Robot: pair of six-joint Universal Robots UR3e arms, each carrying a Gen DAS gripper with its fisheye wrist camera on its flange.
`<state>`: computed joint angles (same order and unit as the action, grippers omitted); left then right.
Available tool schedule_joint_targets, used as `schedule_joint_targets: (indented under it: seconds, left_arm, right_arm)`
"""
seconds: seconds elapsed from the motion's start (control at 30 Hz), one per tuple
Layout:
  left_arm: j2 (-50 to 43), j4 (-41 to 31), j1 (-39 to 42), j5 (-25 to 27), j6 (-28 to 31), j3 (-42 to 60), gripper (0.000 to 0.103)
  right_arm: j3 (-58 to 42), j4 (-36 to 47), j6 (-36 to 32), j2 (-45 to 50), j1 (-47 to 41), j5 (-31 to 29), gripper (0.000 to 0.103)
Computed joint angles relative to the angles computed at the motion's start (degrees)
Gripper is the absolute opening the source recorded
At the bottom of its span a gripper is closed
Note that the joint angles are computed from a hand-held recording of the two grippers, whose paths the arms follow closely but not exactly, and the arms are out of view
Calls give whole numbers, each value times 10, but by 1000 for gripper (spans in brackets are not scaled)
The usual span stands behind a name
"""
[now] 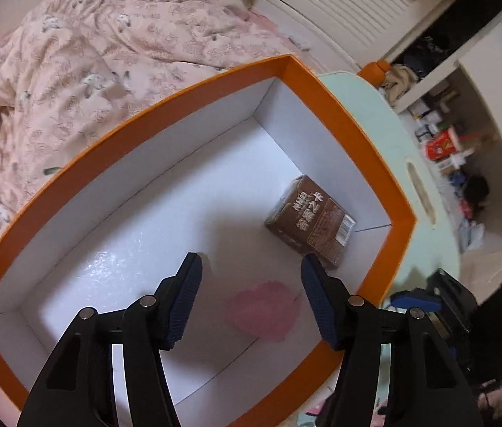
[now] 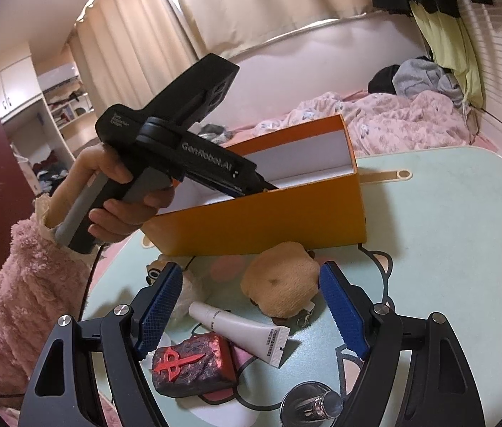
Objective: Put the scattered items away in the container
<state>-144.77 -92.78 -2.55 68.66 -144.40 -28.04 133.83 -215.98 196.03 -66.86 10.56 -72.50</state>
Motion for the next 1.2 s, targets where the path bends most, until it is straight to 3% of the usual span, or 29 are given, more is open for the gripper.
schedule_joint_targets:
  seconds: [0.07, 0.2, 0.47, 0.63, 0.83, 1.0, 1.2]
  left_arm:
    - [40, 93, -14, 49, -26, -86, 60]
    - [95, 200, -21, 67, -35, -197, 60]
    - [104, 237, -24, 74, -34, -221, 60]
    - [102, 237, -28, 77, -38, -213, 60]
    - [108, 194, -40, 23, -11, -197, 59]
    - [59, 134, -62, 29, -35, -99, 59]
    - [-10, 32, -63, -6, -43, 33, 59]
  right_arm:
    - [-2, 3, -2, 1, -1, 2, 80]
    - [-1, 1, -3, 2, -2, 1, 80]
    - [-4, 4, -3, 2, -1, -1, 80]
    - [-3, 4, -6, 3, -6, 5, 80]
    - [-1, 4, -8, 2, -9, 9, 80]
    - [0, 1, -8, 4, -7, 6, 80]
    - [0, 1, -11, 4, -10, 8, 80]
